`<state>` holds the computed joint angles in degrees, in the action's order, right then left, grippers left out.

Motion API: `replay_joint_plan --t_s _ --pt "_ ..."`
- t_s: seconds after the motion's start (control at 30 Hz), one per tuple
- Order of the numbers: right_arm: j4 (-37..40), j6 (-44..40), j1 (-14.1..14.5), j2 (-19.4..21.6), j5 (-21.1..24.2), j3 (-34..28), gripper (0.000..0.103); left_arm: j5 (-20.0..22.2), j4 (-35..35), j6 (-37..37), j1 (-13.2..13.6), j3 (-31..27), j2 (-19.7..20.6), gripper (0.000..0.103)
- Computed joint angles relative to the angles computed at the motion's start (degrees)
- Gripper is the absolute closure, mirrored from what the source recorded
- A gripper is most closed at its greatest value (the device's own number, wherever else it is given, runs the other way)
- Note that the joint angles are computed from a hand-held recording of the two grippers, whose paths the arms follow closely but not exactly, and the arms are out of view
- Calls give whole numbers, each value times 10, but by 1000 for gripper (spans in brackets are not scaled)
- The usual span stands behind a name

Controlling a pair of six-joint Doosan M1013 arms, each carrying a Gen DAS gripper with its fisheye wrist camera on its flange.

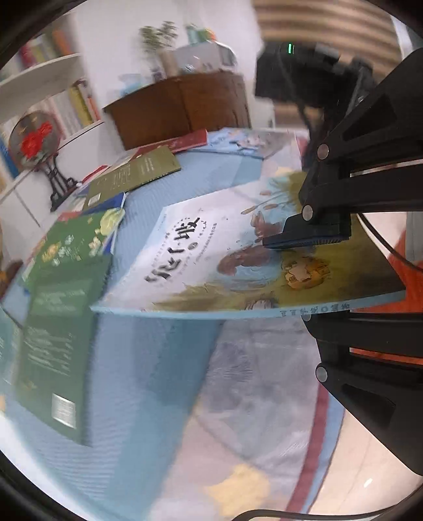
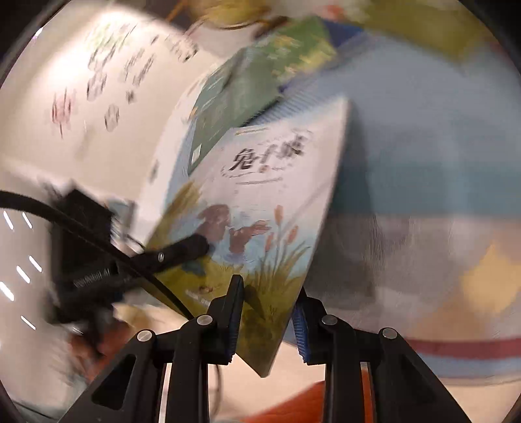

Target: Organize books

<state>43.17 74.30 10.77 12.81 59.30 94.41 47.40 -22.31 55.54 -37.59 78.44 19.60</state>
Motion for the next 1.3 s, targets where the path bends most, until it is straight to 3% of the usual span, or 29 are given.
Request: replay_joint_plan --t_s 0.1,0.4,0.57,0.77,0.93,1.13,1.3 --pt "-60 -12 20 -1 4 -26 75 1 31 13 -2 -11 -1 90" --pt "-32 -111 13 0 38 -73 75 -11 -28 87 25 -29 -11 90" --pt "-3 -167 6 28 60 -126 74 -26 24 49 39 -65 -4 90" --pt "13 -172 22 108 68 -236 73 -11 71 36 79 -129 36 90" --pt "20 -127 38 197 95 -358 73 13 59 73 124 -178 82 90" --pt "-9 -25 58 322 169 -554 73 73 51 117 168 -266 158 87" --pt "-52 55 70 402 211 -687 73 117 -7 156 196 -321 208 84"
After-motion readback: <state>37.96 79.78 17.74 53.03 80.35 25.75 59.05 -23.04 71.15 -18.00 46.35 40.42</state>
